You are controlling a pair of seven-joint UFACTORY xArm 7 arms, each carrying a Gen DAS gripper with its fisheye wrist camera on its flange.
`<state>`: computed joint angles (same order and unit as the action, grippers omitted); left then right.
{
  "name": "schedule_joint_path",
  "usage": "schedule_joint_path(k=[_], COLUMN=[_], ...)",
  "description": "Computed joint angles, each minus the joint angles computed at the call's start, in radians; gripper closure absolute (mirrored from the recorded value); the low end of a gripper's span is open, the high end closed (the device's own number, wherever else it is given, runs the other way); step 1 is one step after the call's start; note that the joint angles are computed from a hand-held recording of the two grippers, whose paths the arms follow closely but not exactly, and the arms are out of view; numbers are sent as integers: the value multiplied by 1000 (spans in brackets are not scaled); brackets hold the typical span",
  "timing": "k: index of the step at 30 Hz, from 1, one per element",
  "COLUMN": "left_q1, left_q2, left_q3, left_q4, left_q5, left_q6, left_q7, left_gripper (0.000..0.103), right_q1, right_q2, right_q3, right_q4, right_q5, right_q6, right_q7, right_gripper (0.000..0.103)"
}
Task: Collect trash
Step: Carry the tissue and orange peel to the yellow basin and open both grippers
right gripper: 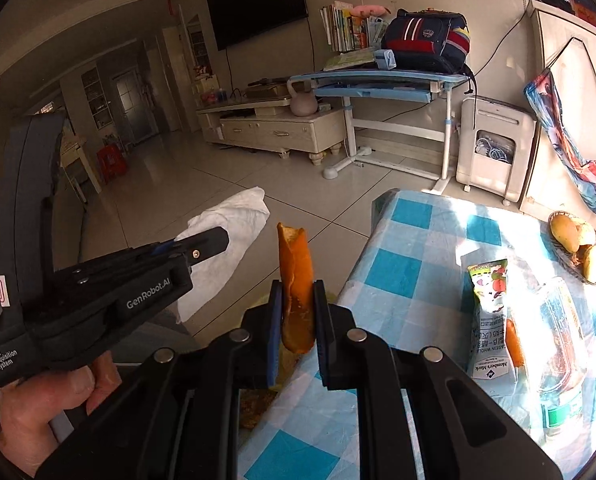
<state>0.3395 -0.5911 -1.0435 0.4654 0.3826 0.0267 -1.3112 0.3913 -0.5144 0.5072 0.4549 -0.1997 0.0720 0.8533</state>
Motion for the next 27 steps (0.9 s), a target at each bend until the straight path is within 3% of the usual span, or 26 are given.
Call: schedule_joint_path(k=[4, 7, 12, 16, 20, 27], left_q1=[12, 19, -38, -64, -62, 54], left_q2=[4, 45, 112, 196, 272, 278], left_q3=[-4, -1, 117, 205, 257, 140], left_q4=[-5, -6, 11, 22, -5, -5], left_q5=[-1, -2, 32, 83, 109, 73], left_q6=[0, 1, 42, 48, -23, -75], left_q7=[-8, -10, 57, 100, 59, 74], left_gripper=[93, 93, 93, 93, 93, 93], right_q1=[-7, 32, 62, 56, 82, 83], right_q2=[27, 71, 173, 216, 244, 250], right_q3=[4, -41, -89, -78, -96, -97], right_q4=[19, 41, 112, 117, 122, 125], right_q5=[-4, 12, 23, 36, 64, 78], right_q6=[-10, -6, -29, -90, -96, -82], right_q7=[0, -28, -92, -88, -99, -99], right_gripper=[87, 87, 87, 87, 87, 87])
